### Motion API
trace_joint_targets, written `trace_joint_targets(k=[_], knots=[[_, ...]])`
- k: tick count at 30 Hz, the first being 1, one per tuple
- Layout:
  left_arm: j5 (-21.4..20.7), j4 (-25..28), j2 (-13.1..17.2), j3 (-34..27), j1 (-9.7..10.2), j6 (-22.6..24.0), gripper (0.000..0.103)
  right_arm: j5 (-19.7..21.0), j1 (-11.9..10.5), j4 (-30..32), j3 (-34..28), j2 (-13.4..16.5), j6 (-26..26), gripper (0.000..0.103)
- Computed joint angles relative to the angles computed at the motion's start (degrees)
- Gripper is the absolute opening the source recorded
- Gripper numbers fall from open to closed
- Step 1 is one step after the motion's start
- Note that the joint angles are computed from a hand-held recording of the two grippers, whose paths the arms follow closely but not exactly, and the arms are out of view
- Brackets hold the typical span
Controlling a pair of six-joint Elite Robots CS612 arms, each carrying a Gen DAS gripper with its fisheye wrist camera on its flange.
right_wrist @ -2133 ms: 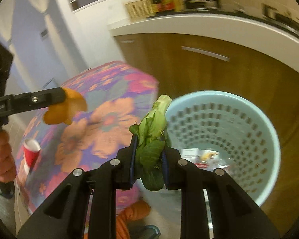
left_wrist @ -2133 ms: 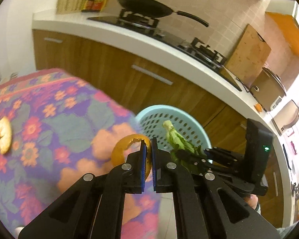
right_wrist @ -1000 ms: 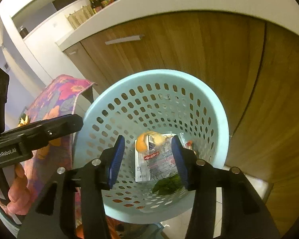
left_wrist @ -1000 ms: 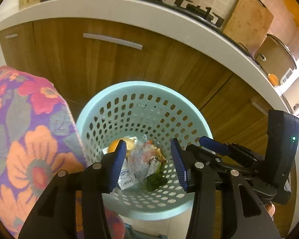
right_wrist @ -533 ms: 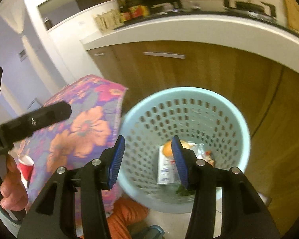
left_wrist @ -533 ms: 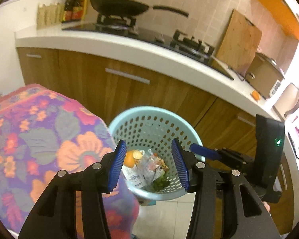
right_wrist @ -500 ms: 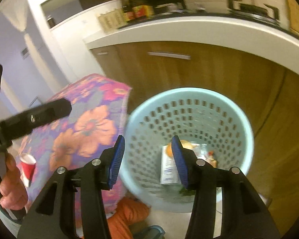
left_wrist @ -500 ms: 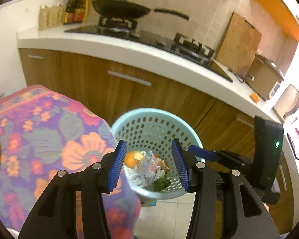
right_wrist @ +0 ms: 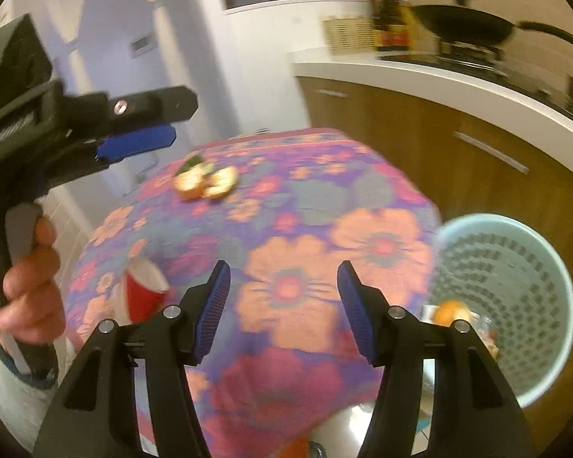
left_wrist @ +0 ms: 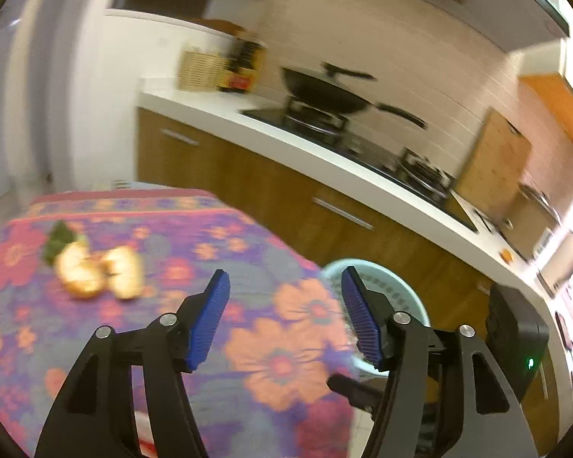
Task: Collect trash
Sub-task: 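Return both tools to the table toward the paper cup and bread crust, then grasp the bread crust with the left tool while the right tool grasps the paper cup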
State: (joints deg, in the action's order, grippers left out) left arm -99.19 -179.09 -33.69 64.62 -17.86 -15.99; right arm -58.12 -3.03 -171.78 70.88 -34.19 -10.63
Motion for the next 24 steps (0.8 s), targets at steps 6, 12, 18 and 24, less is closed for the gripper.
trace_joint_targets(k=[6,12,18,24], knots=[[2.8,-1.9,-1.18,3.11,2.86,-4.62,0.06,2.55,2.14,4.27,-1.43,0.9,-3.0,0.055],[3.08,-1.41,-0.02,2.69,5.69,-9.94,0.059,4.57,3.46,8.94,-1.89,1.33,-5.59,0.056],[3.29,5.43,3.29,-2.31,7.48,-14.29,0.055,7.64,3.76,8.58,-0.69,1.08,-7.8,0.067],[3.44,12.19,7.32,-9.76,8.2,-15.32,0.054,7.52,4.71,9.69,-0.31,0.73,-9.86,0.077]])
